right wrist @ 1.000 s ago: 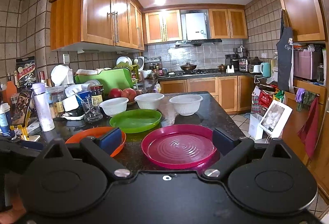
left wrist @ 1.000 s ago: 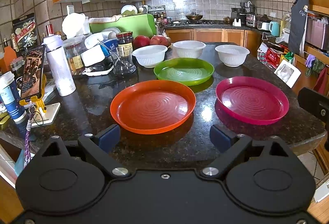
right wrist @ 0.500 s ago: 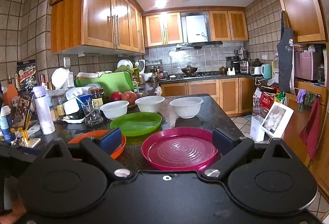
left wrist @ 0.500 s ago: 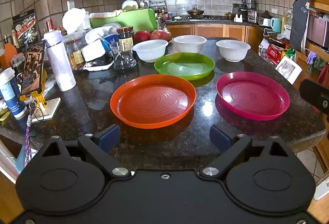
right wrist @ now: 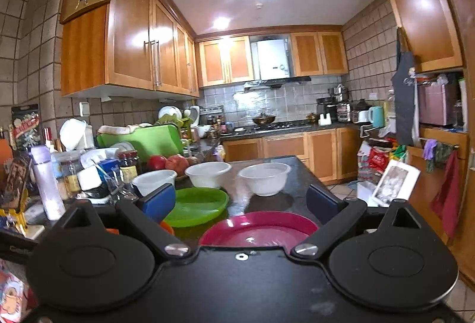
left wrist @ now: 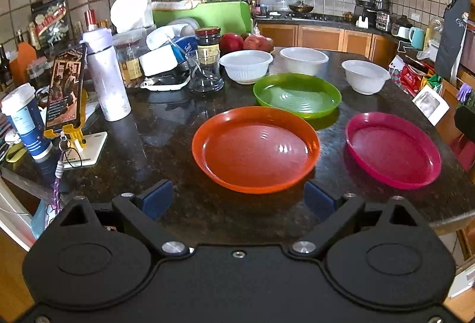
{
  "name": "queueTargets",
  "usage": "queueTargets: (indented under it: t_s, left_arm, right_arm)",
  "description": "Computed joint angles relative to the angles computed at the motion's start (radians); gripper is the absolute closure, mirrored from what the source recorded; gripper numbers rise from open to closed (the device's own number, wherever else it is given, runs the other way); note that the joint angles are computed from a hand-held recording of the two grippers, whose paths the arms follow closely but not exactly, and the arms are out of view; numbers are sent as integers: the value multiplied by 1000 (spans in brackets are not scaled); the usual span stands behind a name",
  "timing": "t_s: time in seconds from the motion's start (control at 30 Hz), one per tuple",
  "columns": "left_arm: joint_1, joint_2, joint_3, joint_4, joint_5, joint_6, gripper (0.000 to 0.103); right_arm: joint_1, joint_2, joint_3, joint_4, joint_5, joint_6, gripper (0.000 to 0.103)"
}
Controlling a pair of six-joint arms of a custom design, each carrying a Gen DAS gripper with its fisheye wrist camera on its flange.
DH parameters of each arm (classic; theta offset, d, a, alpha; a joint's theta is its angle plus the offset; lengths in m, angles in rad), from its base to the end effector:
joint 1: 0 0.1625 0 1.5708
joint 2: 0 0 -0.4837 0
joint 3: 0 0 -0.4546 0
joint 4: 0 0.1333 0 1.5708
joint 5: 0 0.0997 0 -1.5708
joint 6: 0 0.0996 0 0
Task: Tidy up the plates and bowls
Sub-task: 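Move the left tool to the orange plate rim and close on it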
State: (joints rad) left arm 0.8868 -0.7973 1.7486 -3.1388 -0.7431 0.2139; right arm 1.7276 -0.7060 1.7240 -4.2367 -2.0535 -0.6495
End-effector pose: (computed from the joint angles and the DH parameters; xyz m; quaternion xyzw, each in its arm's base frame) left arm -0.2962 -0.6903 0.1411 0.2687 0.8389 -0.3595 0.3079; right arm 0.1933 -0.6650 0.1956 0.0975 -0.6756 0.6515 0.3312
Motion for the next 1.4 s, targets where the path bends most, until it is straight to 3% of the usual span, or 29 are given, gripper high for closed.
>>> queueTargets:
  t_s: [0.1, 0.2, 0.3, 0.4, 0.53, 0.63, 0.97, 1.1, 1.2, 1.3, 1.4]
  left_arm:
    - [24, -2, -44, 60, -22, -17, 9]
    - [47, 11, -93, 84, -29, 11, 9]
    - [67, 25, -135, 105, -31, 37, 9]
    - [89, 33, -177, 151, -61, 44, 15]
    - [126, 51, -242, 214, -130, 81, 15]
    - [145, 70, -285, 255, -142, 108, 17]
    - [198, 107, -399, 380, -236, 185, 23]
    - [210, 116, -443, 471, -265, 162, 28]
    - [205, 130, -455, 479, -239, 168, 28]
    - [200, 142, -466, 485, -214, 167, 29]
    - [196, 148, -474, 496, -205, 157, 31]
  right_arm:
    - [-3, -2, -27, 80, 20, 29, 3]
    - [2, 27, -85, 123, 23, 7, 4]
    - [7, 50, -137, 191, 24, -5, 9]
    - [10, 73, -192, 281, 13, 23, 12]
    - [13, 102, -250, 369, -5, 89, 16]
    - [14, 130, -287, 403, -30, 107, 20]
    - [28, 253, -452, 402, -118, 26, 43]
    - [26, 238, -462, 531, -147, 72, 49]
    - [14, 211, -448, 641, -136, 133, 59]
    - [3, 206, -455, 677, -132, 127, 60]
    - [-6, 194, -463, 745, -119, 116, 73]
